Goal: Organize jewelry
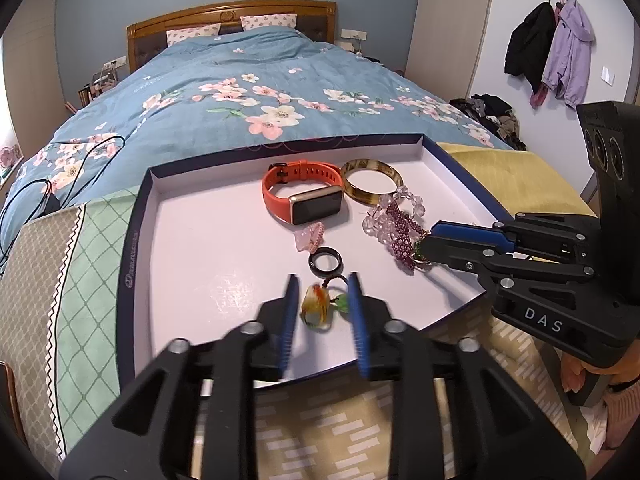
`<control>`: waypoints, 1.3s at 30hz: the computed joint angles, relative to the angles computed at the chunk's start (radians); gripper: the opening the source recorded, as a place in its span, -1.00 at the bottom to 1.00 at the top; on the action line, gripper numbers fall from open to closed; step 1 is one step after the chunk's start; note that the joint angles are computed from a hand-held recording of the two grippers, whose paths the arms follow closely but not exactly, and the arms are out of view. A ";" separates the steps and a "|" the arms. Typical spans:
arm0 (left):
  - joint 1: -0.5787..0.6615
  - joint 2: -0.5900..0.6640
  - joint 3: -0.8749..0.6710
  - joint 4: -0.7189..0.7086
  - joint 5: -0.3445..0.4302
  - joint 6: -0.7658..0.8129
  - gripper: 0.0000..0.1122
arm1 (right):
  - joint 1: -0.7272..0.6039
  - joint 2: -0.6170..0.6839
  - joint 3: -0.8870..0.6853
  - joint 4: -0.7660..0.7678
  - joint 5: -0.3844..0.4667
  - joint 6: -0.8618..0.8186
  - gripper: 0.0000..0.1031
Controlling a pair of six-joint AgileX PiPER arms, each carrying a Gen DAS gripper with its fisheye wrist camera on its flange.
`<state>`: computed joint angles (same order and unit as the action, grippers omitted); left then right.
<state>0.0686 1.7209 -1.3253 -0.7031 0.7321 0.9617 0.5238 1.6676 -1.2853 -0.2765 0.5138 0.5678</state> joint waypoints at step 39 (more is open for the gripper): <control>0.569 -0.637 0.522 -0.658 0.165 0.620 0.73 | 0.554 -0.425 0.408 -1.038 0.487 1.196 0.87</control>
<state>0.6375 1.0838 -0.8029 -1.3613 0.8973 1.5815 1.0783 1.2429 -0.8774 -1.3144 1.0012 1.7639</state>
